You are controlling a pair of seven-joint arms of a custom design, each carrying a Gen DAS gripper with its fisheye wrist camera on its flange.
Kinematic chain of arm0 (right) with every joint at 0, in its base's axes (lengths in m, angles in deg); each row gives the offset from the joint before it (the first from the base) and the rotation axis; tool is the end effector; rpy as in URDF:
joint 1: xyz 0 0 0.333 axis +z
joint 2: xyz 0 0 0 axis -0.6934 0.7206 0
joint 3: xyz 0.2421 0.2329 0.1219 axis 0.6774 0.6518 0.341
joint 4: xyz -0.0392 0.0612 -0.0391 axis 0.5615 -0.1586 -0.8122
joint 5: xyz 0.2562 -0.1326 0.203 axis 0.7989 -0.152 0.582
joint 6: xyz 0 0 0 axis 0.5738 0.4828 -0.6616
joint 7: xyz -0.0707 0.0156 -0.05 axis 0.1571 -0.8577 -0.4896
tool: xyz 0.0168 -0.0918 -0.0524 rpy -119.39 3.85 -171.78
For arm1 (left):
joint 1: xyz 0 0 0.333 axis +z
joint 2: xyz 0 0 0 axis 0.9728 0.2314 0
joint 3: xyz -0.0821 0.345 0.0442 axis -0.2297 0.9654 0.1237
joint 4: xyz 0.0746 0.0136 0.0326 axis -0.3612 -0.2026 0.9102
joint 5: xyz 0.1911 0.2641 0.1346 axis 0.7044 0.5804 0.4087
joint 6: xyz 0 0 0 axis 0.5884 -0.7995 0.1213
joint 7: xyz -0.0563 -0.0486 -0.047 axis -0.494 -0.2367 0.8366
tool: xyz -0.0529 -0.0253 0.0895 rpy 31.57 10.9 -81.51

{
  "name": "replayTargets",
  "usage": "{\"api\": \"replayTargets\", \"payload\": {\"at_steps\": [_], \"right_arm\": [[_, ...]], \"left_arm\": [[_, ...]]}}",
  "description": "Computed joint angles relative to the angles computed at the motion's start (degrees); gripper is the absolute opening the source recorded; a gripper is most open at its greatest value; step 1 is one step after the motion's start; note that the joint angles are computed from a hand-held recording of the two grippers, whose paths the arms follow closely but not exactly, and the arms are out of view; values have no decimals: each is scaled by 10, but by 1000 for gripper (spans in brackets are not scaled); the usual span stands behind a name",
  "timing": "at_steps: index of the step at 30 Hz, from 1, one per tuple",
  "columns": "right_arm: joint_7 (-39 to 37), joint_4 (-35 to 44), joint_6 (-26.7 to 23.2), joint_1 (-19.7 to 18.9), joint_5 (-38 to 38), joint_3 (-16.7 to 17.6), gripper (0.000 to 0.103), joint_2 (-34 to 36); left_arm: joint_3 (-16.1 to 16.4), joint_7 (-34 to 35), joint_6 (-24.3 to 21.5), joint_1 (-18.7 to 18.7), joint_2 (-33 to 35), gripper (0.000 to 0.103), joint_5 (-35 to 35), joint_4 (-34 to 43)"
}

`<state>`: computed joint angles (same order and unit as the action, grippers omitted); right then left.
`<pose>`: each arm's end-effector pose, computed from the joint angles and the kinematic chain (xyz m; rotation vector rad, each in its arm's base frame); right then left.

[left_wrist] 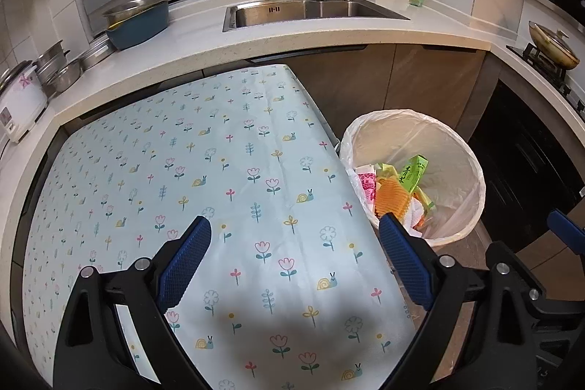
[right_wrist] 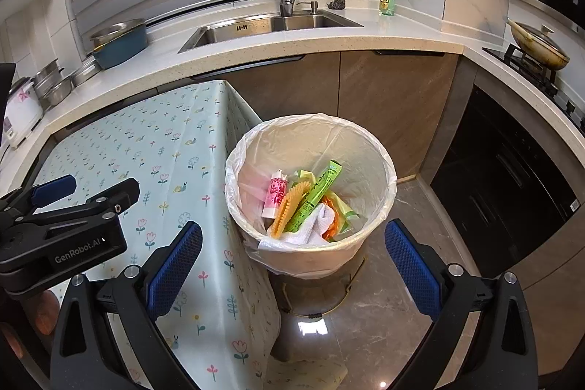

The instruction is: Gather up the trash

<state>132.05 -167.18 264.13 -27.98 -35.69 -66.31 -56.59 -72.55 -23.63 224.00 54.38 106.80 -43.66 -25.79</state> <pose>0.6070 0.1022 0.4896 -1.7513 1.7007 -0.6218 0.6187 -0.3197 0.5182 -1.7932 1.7370 -0.6075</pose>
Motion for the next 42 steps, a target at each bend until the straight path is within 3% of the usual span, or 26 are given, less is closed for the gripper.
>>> {"api": "replayTargets", "payload": {"at_steps": [42], "right_arm": [[9, -4, 4, 7, -9, -8, 97, -2]], "left_arm": [[-1, 1, -4, -4, -7, 88, 18, -4]]}}
